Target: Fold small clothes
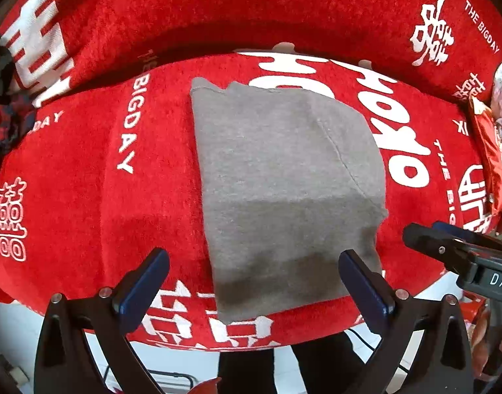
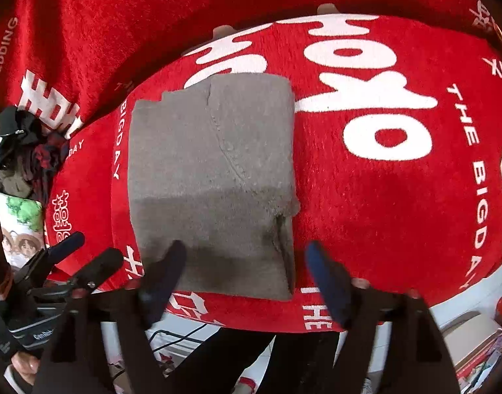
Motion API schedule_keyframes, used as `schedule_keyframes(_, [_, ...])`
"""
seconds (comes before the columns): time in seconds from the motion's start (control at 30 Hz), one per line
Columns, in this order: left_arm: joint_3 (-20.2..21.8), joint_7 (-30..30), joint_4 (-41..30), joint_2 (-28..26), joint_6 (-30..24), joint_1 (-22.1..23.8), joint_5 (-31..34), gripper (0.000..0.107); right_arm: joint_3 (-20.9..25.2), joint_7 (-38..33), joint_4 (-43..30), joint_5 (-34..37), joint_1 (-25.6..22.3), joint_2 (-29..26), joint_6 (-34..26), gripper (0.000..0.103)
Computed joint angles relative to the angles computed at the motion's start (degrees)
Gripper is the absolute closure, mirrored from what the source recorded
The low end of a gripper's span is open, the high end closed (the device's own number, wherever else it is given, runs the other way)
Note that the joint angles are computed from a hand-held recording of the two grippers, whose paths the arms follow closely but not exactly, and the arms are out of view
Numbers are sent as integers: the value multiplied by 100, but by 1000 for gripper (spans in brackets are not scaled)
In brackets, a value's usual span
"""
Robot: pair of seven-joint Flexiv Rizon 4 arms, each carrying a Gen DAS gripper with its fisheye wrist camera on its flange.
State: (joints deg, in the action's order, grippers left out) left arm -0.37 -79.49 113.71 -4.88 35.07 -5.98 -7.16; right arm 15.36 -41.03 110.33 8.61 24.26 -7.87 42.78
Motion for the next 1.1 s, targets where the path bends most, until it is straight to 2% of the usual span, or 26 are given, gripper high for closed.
schedule_keyframes(0.03, [5,-123,-13,16,59,-24,173,4,-25,81,-20,-215,40,-4,-115,21])
schedule_keyframes(0.13, [20,-403,-69,30,90,-42,462,4,-70,272,-61,-835,154,-26,-406,10])
schedule_keyframes(0.2, [36,-546,-104,8,5,-18,480,4,-72,308,-68,-996,176,-26,-447,10])
schedule_keyframes(0.33, [50,-819,-132,7,-45,-19,710,4,-62,320,-173,-935,173,-87,-582,10])
schedule_keyframes(0.7, [56,-989,-139,-11,-245,6,788,4,-31,344,-329,-897,241,-221,-783,10])
schedule_keyframes(1.1, [61,-935,-146,-8,-344,32,793,4,-24,376,-375,-915,280,-262,-825,10])
